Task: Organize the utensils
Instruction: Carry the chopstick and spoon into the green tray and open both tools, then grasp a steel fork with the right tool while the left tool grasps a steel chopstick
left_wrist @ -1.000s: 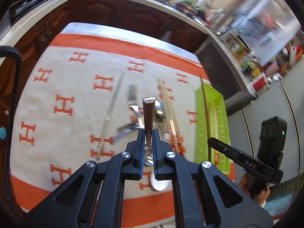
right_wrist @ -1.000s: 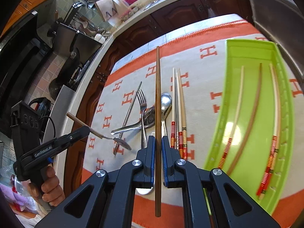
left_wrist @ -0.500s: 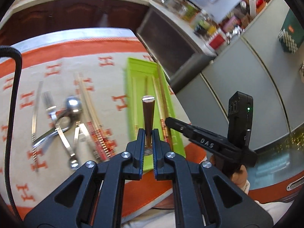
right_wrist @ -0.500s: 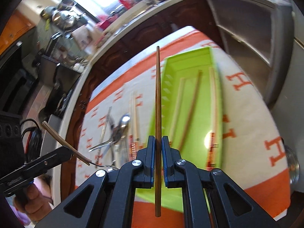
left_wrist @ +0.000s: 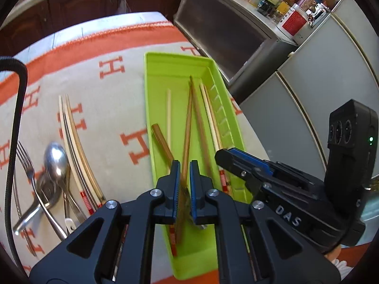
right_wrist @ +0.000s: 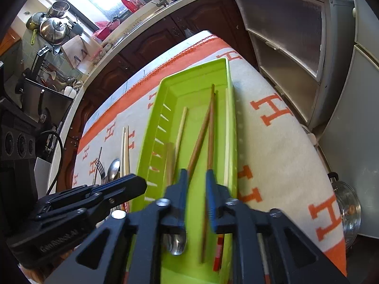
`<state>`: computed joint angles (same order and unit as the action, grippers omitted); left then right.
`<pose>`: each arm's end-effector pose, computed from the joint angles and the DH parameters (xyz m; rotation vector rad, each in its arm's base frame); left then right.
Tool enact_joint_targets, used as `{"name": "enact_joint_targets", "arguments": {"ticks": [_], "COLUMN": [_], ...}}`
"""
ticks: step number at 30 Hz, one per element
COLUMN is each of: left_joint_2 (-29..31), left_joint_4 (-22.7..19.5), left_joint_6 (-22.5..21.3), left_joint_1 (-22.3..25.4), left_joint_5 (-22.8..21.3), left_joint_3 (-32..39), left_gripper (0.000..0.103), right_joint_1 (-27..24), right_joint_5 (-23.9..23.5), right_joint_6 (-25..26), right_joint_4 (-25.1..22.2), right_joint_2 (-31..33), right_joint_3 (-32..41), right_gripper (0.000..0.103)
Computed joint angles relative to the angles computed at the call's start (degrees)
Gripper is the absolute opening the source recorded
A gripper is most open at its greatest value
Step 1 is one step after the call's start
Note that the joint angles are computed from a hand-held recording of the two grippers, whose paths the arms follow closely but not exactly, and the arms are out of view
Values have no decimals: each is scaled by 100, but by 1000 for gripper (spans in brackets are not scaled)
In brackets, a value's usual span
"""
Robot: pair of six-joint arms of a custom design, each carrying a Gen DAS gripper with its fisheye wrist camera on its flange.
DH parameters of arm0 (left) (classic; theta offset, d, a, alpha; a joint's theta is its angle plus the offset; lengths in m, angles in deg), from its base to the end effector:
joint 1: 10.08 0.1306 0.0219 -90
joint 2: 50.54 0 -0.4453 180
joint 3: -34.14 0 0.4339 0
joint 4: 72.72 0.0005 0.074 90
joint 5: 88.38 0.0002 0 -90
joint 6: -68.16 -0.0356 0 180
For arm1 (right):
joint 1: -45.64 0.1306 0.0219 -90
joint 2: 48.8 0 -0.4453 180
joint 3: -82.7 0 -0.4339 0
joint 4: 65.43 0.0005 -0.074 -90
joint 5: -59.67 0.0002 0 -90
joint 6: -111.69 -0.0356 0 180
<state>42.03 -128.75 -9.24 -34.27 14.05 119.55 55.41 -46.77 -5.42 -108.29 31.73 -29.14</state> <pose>0.4721 -0.2210 0.4242 0.3454 2.7035 -0.4864 0.4261 0.0831 0.3879 0.2745 2.5766 0.6111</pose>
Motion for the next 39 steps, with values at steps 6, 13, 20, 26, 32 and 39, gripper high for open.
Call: {"name": "enact_joint_targets", "arguments": {"ticks": [6,13,20,26,32,39], "left_joint_2": [-12,-368,-758,-1041,-1433,-1694], "left_joint_4": [126,227,218,235,256,226], "left_joint_6": [51,269,340,400,437,460], "left_joint_1": [103,310,458,708,1197,1954], "left_joint_5": [-22,-148,-267,-256,-207,-37], "left_joint_3": [-32,-303,-641,-908,-1143,-1326], "left_gripper": [5,6,6,6,6,6], "right_joint_1": [222,412,582,775,1084,1427], "right_joint_5": [402,427,424,477,563,615], "right_joint_6": [-70,-93,-59,-5,95,184], "right_joint_4": [161,105,82,-2,-118,-265], "right_joint_2": [139,59,12,-76,-97,91], "right_joint_3": [148,141,149,171,277,579], "right_gripper": [36,36,36,36,36,36]}}
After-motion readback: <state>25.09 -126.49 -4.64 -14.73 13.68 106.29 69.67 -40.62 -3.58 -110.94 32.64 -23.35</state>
